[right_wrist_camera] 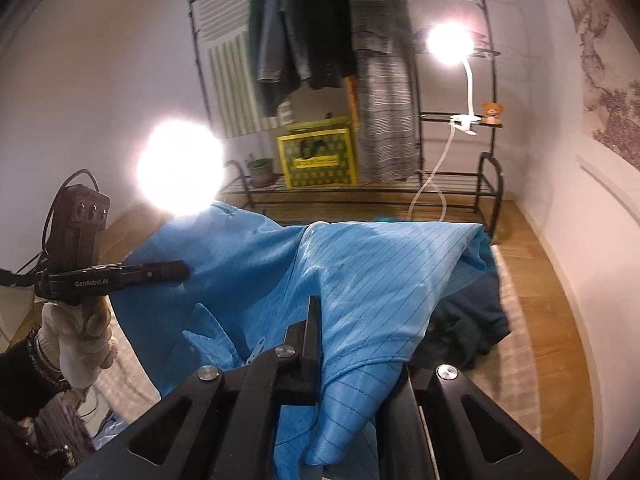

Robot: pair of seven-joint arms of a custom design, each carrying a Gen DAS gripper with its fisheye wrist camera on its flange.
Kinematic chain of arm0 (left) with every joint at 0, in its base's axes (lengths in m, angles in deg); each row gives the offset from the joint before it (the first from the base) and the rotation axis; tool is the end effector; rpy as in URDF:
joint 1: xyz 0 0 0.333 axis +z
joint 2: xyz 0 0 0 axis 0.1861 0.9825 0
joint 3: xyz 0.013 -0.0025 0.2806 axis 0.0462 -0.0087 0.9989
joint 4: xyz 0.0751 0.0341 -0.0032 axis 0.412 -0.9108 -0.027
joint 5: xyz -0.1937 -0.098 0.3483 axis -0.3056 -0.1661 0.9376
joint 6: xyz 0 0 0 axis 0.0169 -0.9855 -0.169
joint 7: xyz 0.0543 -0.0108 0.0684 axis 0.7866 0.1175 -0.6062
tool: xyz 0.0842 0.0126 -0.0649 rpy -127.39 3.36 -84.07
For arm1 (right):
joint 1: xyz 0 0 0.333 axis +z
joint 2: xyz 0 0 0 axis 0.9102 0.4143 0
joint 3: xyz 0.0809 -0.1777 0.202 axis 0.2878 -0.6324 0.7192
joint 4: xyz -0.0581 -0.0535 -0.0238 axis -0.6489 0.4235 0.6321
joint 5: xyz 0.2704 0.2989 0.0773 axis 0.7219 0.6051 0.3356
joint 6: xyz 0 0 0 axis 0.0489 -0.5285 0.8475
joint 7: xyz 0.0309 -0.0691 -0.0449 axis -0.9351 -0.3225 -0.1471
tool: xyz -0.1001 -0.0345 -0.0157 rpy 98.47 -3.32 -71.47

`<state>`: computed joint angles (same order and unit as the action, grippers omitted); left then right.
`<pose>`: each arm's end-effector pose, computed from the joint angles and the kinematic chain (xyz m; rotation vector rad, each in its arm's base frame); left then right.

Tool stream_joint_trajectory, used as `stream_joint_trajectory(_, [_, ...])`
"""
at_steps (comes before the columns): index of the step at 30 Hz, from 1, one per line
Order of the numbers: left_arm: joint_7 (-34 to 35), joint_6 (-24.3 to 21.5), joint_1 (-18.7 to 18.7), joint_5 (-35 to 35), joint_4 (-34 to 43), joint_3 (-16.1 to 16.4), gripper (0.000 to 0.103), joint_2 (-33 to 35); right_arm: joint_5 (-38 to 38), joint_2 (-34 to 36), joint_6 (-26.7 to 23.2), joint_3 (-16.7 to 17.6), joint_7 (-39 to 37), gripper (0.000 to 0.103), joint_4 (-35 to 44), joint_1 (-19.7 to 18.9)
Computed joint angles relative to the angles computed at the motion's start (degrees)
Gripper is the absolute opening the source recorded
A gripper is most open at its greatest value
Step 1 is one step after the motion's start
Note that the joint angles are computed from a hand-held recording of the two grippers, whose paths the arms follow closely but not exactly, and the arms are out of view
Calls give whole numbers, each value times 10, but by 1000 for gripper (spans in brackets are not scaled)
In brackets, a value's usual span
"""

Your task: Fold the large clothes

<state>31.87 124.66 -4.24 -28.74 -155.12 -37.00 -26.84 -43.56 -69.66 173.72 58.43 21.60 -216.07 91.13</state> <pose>0.4889 -0.1138 0.5571 -1.8556 1.8252 -1.4766 0.4813 0.1410 0.5873 -1.9745 1.1024 -0.3928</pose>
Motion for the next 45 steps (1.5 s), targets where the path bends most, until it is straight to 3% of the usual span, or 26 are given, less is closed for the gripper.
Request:
stream_joint_trajectory(3, [20, -3, 1, -12, 96, 8, 4, 98, -7, 65, 9, -8, -12, 2, 64, -13])
stream_joint_trajectory(9, [18, 1, 46, -3, 267, -26, 4, 260, 20, 214, 13, -1, -42, 2, 223, -61])
stream_joint_trajectory(17, [-76, -5, 80, 113, 475, -54, 4, 455, 5, 403, -3, 42, -26, 2, 430, -133])
stream_joint_trajectory(19, [-96, -6, 86, 135, 507, -61, 4, 487, -2, 444, -6, 65, -18, 2, 473, -159])
stream_joint_trajectory(22, [-135, -13, 89, 180, 549, -62, 4, 533, -9, 490, -11, 74, -10, 2, 513, -170])
stream_joint_trajectory(28, [-220, -58, 95, 268, 596, -58, 4, 597, -76, 607, -65, 94, 42, 2, 630, -193])
stream_joint_trajectory(33, [-266, -65, 104, 329, 601, -61, 4, 619, -130, 665, -92, 105, 92, 3, 686, -207])
stream_joint_trajectory(37, [-286, -64, 105, 359, 606, -62, 5, 628, -184, 703, -107, 101, 145, 19, 727, -209])
stream_joint_trajectory(40, [-312, -63, 95, 393, 604, -48, 16, 629, -255, 753, -157, 66, 228, 42, 794, -187])
stream_joint_trajectory(42, [-326, -68, 101, 395, 594, -51, 28, 625, -285, 760, -172, 62, 249, 43, 799, -186])
stream_joint_trajectory(45, [-350, -51, 106, 399, 545, -45, 33, 597, -295, 733, -158, 71, 269, 45, 749, -198])
